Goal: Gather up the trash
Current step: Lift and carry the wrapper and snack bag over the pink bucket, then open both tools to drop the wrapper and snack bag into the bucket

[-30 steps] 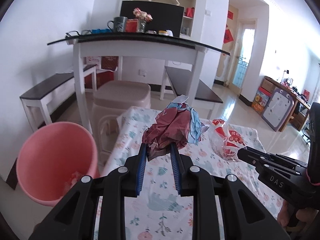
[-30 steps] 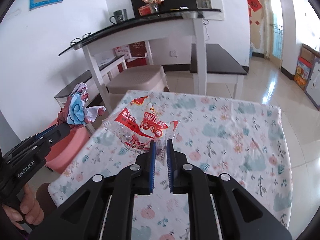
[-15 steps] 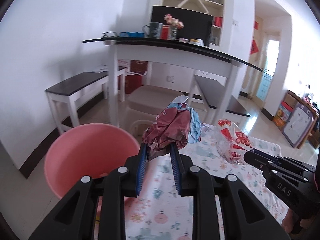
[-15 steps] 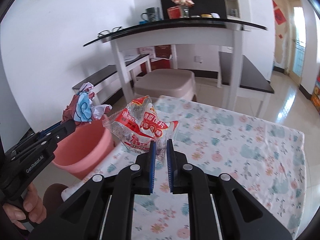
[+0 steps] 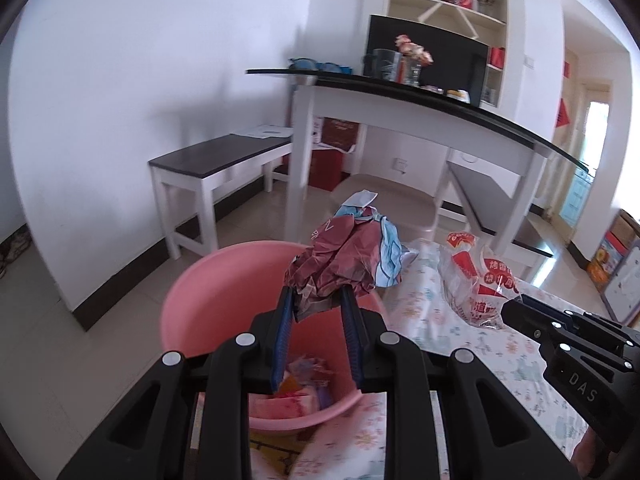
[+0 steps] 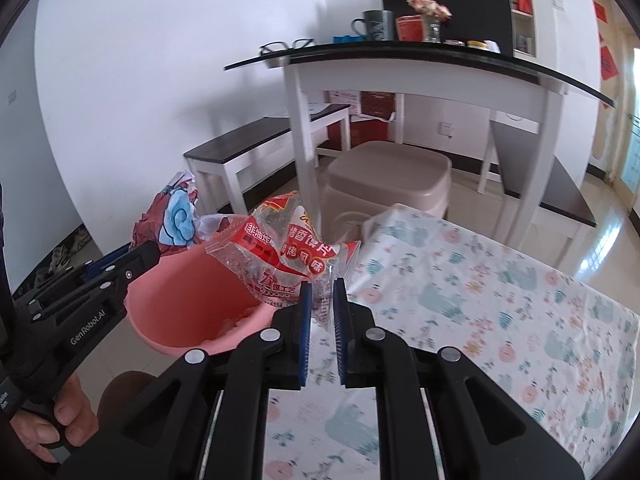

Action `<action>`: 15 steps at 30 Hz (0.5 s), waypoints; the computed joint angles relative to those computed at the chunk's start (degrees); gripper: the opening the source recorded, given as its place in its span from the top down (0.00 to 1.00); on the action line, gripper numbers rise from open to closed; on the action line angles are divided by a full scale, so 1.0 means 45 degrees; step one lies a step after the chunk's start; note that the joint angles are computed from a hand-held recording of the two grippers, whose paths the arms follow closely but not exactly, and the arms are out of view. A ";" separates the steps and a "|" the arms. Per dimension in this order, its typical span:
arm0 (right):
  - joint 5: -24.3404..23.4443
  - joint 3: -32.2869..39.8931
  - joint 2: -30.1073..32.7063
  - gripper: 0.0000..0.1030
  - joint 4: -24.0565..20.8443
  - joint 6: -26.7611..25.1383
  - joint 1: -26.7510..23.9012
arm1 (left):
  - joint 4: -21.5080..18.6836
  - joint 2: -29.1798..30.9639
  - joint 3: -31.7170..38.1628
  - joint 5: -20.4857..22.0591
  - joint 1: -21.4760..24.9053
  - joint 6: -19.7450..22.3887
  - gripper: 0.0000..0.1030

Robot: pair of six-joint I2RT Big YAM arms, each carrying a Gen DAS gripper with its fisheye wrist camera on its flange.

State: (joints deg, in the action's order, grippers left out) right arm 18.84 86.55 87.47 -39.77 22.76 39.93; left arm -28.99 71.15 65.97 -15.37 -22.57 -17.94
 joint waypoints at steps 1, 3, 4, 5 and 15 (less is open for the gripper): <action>-0.0077 0.0206 0.0189 0.89 -0.0025 -0.0099 0.0060 | -0.0025 -0.0043 -0.0064 -0.0029 0.0125 -0.0043 0.77; -0.0154 0.0446 0.0420 0.89 -0.0038 -0.0219 0.0133 | -0.0081 -0.0117 -0.0171 -0.0094 0.0330 -0.0127 0.77; -0.0196 0.0623 0.0584 0.89 -0.0069 -0.0310 0.0185 | -0.0103 -0.0141 -0.0219 -0.0112 0.0428 -0.0157 0.77; -0.0224 0.0747 0.0702 0.89 -0.0096 -0.0358 0.0230 | -0.0134 -0.0170 -0.0282 -0.0120 0.0554 -0.0199 0.77; -0.0496 0.1972 0.1867 0.89 -0.0555 -0.0749 0.0457 | -0.0340 0.0069 -0.0516 -0.0098 0.1461 -0.0346 0.77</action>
